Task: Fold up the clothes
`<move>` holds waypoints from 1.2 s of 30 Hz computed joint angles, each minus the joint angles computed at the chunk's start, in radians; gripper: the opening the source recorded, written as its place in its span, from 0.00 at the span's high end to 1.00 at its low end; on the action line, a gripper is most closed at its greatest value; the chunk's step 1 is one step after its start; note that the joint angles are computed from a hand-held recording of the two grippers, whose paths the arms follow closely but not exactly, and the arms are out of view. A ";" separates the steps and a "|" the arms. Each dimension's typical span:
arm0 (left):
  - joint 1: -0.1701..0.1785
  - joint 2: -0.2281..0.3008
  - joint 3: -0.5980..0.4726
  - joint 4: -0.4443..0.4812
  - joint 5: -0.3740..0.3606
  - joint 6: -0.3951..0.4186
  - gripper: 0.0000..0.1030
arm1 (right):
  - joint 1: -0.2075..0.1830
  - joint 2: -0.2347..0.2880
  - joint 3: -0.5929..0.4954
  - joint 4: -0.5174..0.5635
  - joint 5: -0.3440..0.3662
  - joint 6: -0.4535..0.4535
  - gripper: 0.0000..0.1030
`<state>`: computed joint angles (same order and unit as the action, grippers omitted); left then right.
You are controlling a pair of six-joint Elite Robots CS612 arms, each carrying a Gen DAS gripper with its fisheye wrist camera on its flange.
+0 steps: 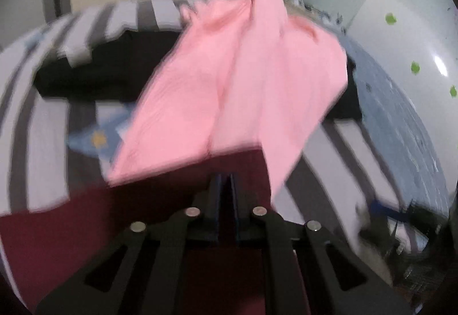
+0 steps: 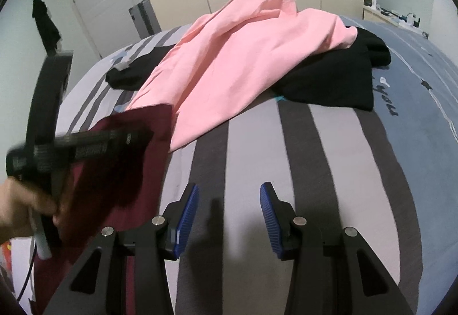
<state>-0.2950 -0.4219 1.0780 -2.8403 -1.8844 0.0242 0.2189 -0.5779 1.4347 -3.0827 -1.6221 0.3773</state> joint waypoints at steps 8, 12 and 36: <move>0.071 -0.051 0.093 -0.140 0.003 -0.127 0.85 | 0.012 0.007 -0.007 -0.027 0.124 -0.014 0.61; 0.104 -0.104 0.197 -0.117 0.022 -0.048 0.85 | 0.029 0.028 -0.053 -0.007 0.172 -0.057 0.61; 0.159 -0.082 0.172 -0.110 0.104 -0.083 0.85 | 0.048 0.106 -0.269 0.190 -0.069 -0.034 0.59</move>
